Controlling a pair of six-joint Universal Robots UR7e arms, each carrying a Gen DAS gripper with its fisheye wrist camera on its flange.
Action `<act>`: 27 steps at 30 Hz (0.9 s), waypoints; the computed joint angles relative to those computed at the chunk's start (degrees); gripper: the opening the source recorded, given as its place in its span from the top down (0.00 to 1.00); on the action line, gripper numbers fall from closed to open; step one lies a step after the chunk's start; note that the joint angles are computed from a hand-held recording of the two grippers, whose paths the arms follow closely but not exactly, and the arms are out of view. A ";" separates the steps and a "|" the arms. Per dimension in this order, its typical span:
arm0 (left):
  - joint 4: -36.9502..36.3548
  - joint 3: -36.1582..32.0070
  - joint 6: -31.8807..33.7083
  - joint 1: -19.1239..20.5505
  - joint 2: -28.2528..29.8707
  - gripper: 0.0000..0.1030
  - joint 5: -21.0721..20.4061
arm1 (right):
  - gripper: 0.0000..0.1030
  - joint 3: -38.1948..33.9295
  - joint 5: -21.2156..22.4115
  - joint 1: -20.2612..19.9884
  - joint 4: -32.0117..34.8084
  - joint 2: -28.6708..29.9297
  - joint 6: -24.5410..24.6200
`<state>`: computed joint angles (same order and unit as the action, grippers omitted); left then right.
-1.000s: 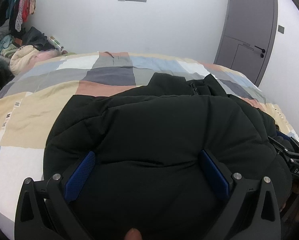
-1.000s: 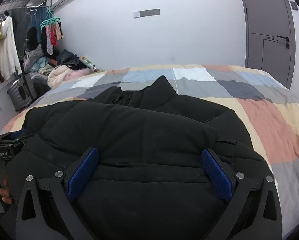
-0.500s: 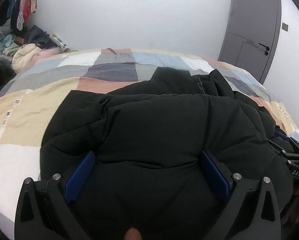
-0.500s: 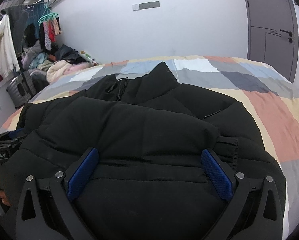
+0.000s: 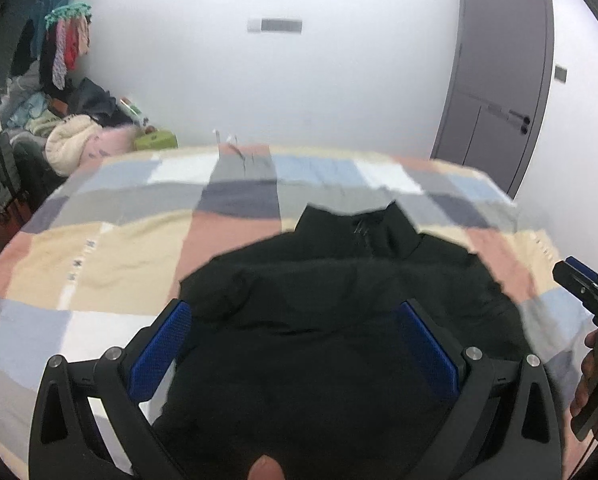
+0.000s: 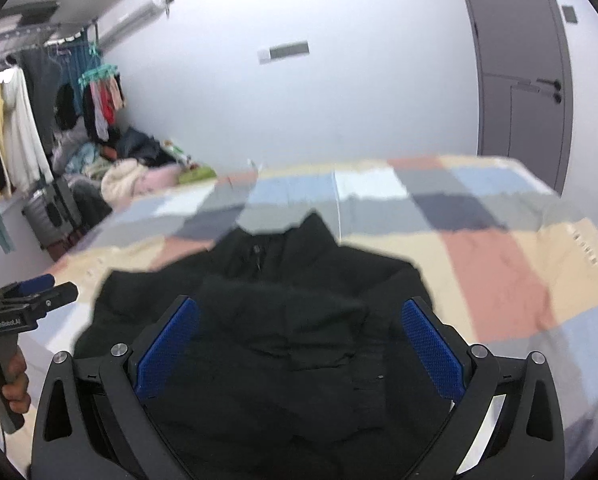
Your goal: Fold large clothes
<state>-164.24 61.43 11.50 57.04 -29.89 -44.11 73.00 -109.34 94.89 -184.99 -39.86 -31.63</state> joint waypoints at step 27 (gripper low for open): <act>3.75 42.40 -13.90 -25.88 -43.73 0.00 12.24 | 0.00 30.20 -4.13 18.07 -14.18 -27.31 -8.03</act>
<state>-160.49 103.82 -2.40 31.17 -73.62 -31.87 103.20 -113.47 112.96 -199.18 -67.16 -39.66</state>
